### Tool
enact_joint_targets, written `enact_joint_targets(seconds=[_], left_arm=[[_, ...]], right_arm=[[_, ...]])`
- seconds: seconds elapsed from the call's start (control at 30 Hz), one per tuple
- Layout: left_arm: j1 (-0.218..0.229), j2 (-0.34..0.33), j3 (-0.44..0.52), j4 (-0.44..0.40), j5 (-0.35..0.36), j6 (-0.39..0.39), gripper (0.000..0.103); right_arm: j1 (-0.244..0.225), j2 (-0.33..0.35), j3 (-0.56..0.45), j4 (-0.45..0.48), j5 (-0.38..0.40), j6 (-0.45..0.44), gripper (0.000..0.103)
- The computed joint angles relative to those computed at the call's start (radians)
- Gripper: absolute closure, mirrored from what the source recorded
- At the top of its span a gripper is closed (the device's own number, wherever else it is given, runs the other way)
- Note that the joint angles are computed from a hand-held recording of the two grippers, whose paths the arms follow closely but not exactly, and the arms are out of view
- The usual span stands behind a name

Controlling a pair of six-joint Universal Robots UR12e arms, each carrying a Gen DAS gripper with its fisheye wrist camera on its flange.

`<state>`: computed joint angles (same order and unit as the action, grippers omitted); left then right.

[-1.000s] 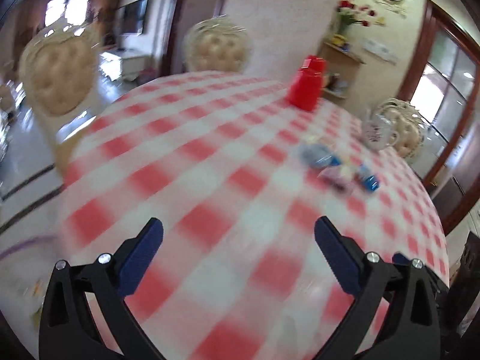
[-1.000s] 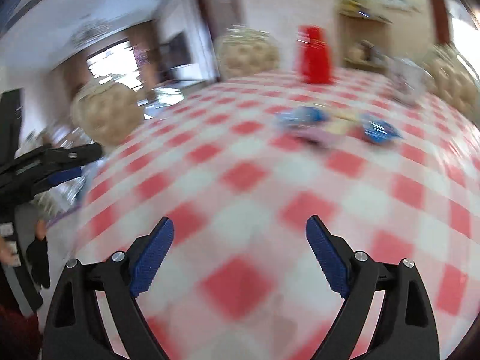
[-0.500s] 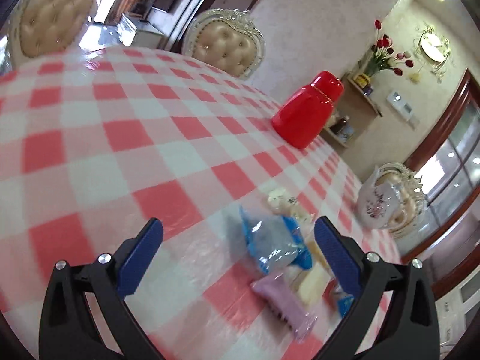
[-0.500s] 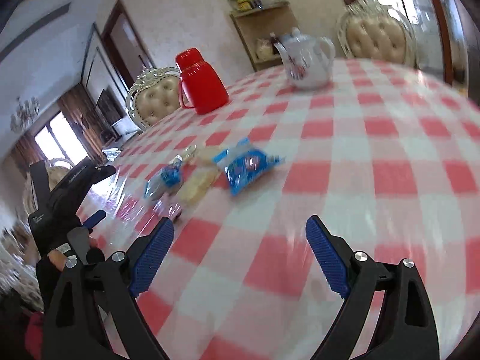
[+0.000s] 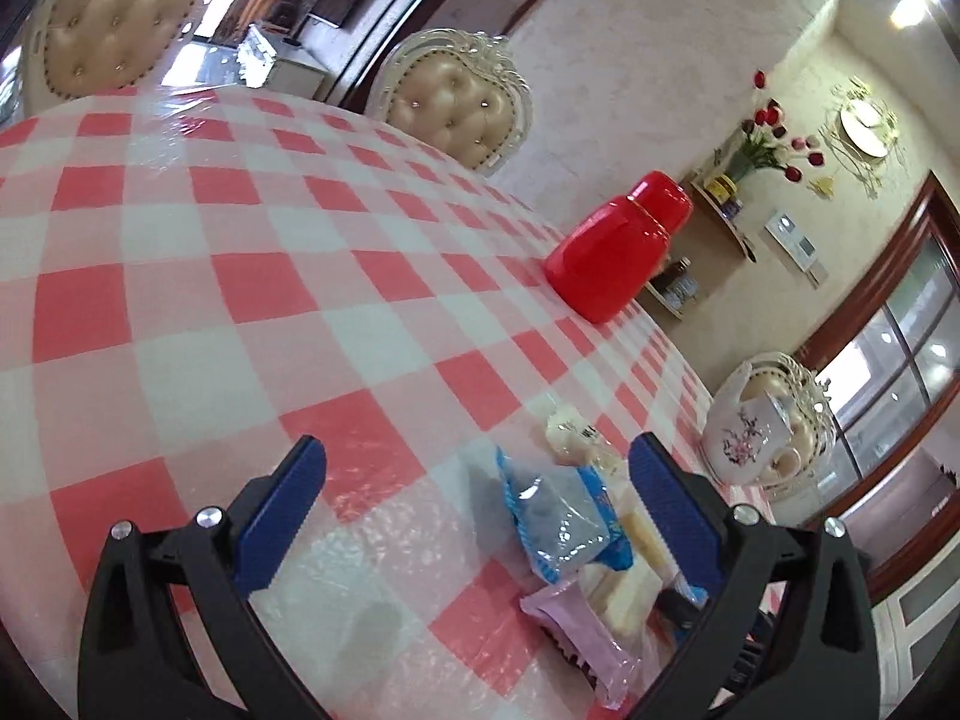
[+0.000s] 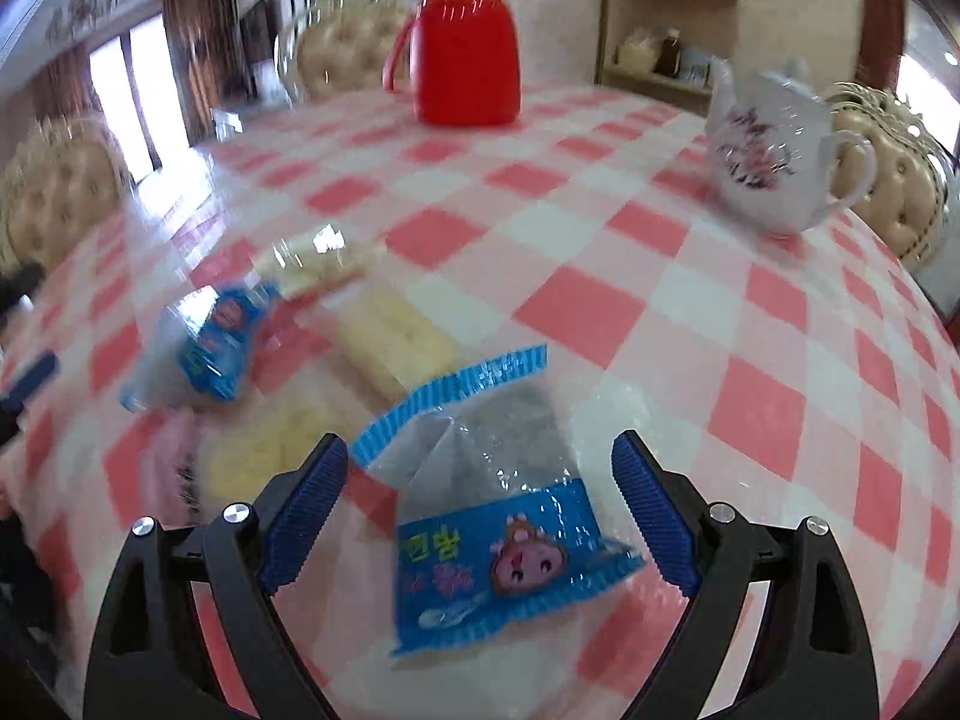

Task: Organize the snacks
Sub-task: 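Grasp the blue-and-clear cartoon snack bag with the right tool, then grasp the pink wrapped packet with the left tool while the right tool holds the blue bag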

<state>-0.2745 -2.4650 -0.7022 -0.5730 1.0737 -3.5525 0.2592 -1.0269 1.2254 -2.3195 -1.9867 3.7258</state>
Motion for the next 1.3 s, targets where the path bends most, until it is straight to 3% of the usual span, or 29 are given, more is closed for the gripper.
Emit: enact_joint_targets(seconds=[0.07,0.23,0.3,0.47,0.57,0.67,0.73,0.83,0.93,1.03,1.17,1.27,1.3], left_arm=[[-0.002,0.0,0.001,-0.007,-0.004,0.026,0.002],[-0.002,-0.011,0.031,-0.074,-0.046,0.101,0.002],[-0.005,-0.013,0.04,-0.097,-0.048,0.134,0.002],[-0.021,-0.008,0.054,-0.208,-0.095,0.314,0.002],[-0.04,0.007,0.045,-0.281,-0.08,0.435,0.002],[-0.071,0.013,0.044,-0.331,0.078,0.517,0.002],[-0.076,-0.006,0.094,-0.431,0.099,0.556,0.002],[-0.094,0.0,0.101,-0.508,0.253,0.633,0.002],[-0.094,0.023,0.076,-0.528,0.282,0.672,0.002],[-0.095,0.049,0.019,-0.434,0.269,0.696,0.002],[-0.099,0.045,0.038,-0.532,0.236,0.739,0.002],[-0.118,0.065,-0.006,-0.493,0.334,0.808,0.002],[-0.116,0.072,-0.013,-0.503,0.33,0.812,0.002]], right_arm=[[0.004,-0.009,0.011,0.008,0.022,0.011,0.048],[0.037,-0.054,0.074,-0.028,0.021,0.067,0.052],[0.054,-0.075,0.109,-0.073,0.023,0.132,0.052],[0.104,-0.094,0.15,-0.092,-0.012,0.266,0.052],[0.12,-0.107,0.168,-0.133,-0.043,0.291,0.051],[0.125,-0.119,0.18,-0.154,-0.066,0.31,0.051],[0.125,-0.124,0.185,-0.158,-0.074,0.317,0.051],[0.125,-0.132,0.192,-0.16,-0.077,0.331,0.051],[0.126,-0.136,0.196,-0.172,-0.076,0.335,0.051],[0.13,-0.138,0.2,-0.199,-0.079,0.325,0.051],[0.134,-0.142,0.204,-0.221,-0.086,0.313,0.051],[0.131,-0.145,0.207,-0.217,-0.086,0.316,0.051],[0.13,-0.147,0.209,-0.21,-0.088,0.324,0.051]])
